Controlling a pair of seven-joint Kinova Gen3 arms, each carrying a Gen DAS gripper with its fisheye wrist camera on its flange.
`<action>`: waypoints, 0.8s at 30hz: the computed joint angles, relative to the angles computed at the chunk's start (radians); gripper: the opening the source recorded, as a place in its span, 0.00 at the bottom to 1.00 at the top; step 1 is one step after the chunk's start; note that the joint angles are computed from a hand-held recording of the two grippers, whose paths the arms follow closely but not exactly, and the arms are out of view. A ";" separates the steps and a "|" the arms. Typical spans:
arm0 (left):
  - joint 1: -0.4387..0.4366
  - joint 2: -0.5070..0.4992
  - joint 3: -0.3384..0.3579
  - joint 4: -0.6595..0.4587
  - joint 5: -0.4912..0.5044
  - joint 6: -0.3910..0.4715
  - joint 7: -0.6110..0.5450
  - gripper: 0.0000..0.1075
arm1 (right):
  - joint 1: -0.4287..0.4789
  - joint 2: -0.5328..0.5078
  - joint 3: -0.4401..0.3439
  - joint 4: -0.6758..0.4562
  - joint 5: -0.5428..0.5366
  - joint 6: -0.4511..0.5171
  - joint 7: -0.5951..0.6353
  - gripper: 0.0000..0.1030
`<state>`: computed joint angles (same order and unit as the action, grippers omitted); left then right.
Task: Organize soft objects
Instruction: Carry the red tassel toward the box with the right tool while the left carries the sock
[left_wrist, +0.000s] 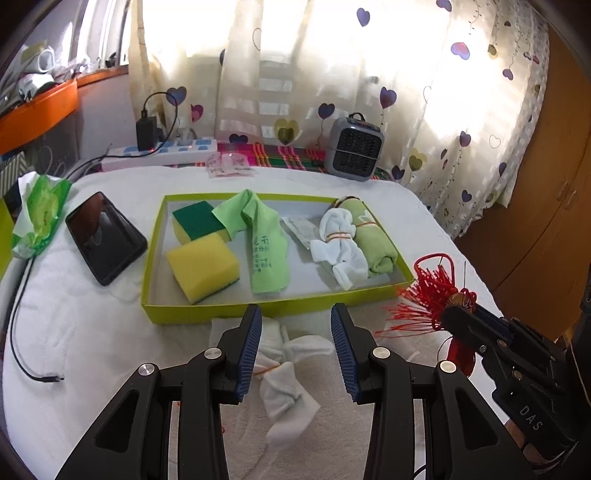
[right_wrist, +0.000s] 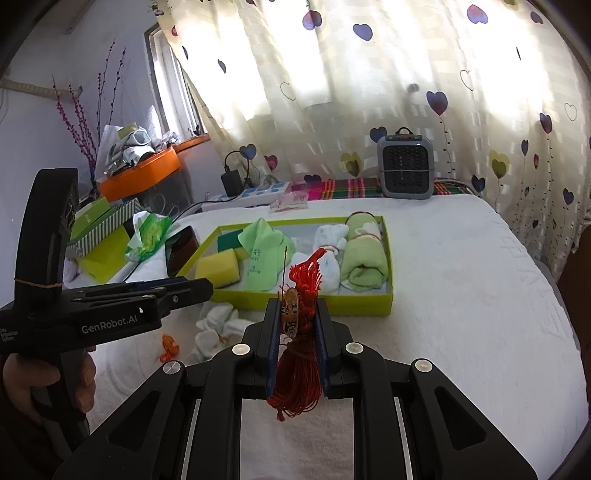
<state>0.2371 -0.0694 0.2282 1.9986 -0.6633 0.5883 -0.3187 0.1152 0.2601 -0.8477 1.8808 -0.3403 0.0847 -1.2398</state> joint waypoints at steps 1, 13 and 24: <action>-0.001 -0.002 -0.006 0.003 0.011 -0.001 -0.018 0.35 | -0.006 0.001 0.006 -0.004 0.001 0.001 -0.002 0.18; -0.018 0.009 -0.042 0.040 0.185 -0.004 -0.182 0.45 | -0.044 0.017 0.026 -0.016 -0.004 0.019 0.003 0.18; 0.015 0.107 -0.087 -0.006 0.258 0.024 -0.237 0.45 | -0.069 0.015 0.057 -0.017 -0.037 0.029 0.031 0.17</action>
<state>0.2516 0.0373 0.1416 1.9925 -0.4049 0.6126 -0.5558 0.0461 0.2750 -0.7911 1.8642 -0.3777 0.1135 -1.2091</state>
